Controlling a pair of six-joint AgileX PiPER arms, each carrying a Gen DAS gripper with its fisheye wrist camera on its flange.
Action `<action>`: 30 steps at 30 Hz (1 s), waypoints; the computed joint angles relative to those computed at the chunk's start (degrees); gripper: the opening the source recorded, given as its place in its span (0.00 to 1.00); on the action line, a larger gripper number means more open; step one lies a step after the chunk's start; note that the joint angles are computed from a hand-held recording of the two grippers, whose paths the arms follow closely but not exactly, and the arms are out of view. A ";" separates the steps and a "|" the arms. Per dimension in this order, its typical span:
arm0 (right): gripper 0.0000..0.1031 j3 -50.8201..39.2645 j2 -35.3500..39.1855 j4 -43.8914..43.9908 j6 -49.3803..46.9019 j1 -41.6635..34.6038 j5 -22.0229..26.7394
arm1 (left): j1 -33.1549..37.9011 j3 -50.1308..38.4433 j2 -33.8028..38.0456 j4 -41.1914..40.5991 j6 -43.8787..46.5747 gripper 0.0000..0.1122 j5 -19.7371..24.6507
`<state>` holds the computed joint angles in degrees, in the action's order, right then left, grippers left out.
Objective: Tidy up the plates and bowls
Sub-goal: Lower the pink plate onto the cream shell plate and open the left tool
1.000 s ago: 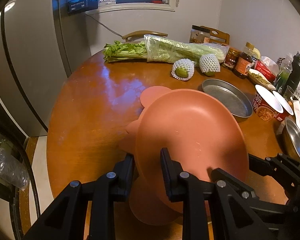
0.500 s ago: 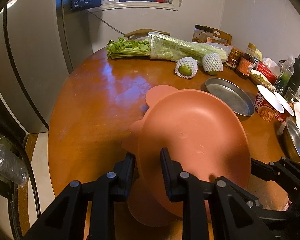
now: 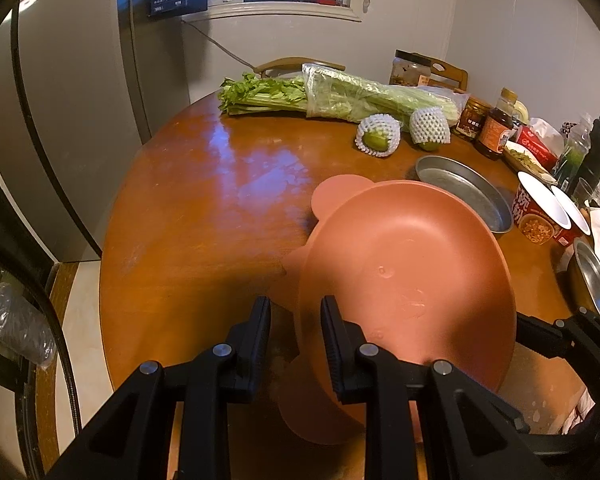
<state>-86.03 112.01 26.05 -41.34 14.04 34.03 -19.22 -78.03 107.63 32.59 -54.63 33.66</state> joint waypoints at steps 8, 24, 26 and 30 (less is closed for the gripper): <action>0.61 0.35 -0.63 -1.49 0.75 -0.31 0.24 | -0.42 0.19 -0.52 0.23 -0.39 0.23 0.08; 0.65 4.48 -4.16 6.23 -5.46 -2.96 -2.08 | -2.77 0.73 -2.87 4.91 -5.55 0.31 1.91; 0.65 5.40 -5.02 9.22 -8.21 -3.79 -2.36 | -3.12 0.78 -3.32 5.72 -6.38 0.32 2.45; 0.70 6.63 -6.42 14.19 -12.66 -5.45 -2.19 | -3.85 0.75 -4.12 6.51 -7.24 0.32 2.83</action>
<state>-79.40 105.58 40.24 -53.99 8.59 31.85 -23.08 -77.28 103.51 39.10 -61.86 36.49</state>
